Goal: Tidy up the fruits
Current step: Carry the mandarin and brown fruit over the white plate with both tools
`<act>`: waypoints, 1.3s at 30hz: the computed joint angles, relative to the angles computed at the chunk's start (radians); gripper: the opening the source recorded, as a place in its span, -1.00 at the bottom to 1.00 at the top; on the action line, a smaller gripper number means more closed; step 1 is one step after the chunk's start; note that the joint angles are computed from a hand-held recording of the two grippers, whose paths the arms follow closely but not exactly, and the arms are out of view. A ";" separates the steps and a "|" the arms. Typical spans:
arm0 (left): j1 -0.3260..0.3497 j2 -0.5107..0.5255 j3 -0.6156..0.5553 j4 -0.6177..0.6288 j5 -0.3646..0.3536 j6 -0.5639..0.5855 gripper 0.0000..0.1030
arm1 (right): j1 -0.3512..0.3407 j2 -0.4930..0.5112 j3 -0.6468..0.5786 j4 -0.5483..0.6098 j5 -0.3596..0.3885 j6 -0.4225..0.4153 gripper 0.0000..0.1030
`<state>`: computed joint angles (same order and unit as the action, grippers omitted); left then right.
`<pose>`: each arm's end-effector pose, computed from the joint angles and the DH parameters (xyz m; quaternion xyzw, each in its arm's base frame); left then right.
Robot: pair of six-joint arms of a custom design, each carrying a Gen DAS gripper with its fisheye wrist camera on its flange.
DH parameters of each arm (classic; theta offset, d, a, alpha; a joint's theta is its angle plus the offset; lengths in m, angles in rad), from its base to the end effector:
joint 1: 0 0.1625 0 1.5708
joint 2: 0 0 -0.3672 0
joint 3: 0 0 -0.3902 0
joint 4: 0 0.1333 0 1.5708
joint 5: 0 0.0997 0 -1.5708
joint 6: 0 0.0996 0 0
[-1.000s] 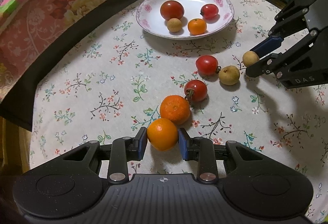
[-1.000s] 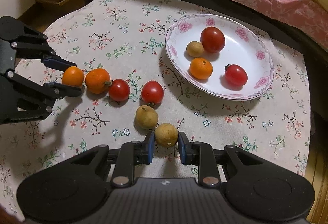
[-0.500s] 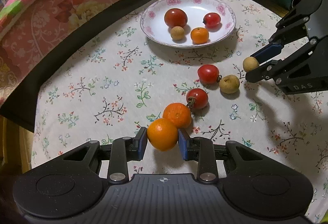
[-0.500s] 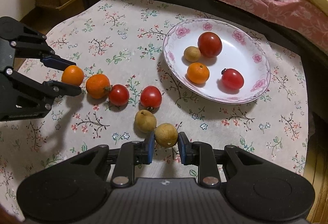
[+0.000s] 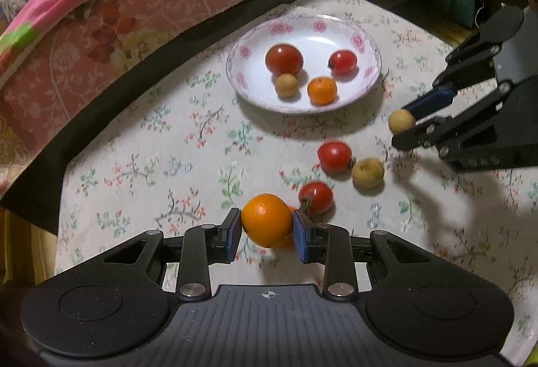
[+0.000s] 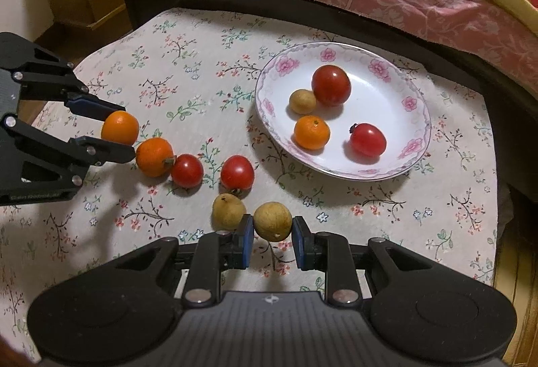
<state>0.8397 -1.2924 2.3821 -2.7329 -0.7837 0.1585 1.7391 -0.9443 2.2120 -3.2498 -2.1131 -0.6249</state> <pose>-0.1060 -0.4235 0.1067 0.3846 0.8391 -0.1403 0.3582 0.1573 -0.4371 0.0492 0.3139 -0.8911 0.1323 0.2999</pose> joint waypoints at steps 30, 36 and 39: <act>0.049 0.339 -0.260 -0.206 -0.041 0.142 -0.21 | -0.058 0.053 -0.149 -0.037 0.012 -0.002 -0.51; 0.060 0.359 -0.283 -0.213 -0.044 0.160 -0.20 | -0.070 0.075 -0.177 -0.031 0.007 -0.004 -0.51; 0.065 0.372 -0.301 -0.204 -0.044 0.168 -0.19 | -0.072 0.087 -0.194 -0.019 0.008 -0.007 -0.51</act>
<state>0.9045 -0.9206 2.0808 -2.9368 -0.8281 0.3262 1.6673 -0.8568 2.0182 -3.2692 -2.1048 -0.6315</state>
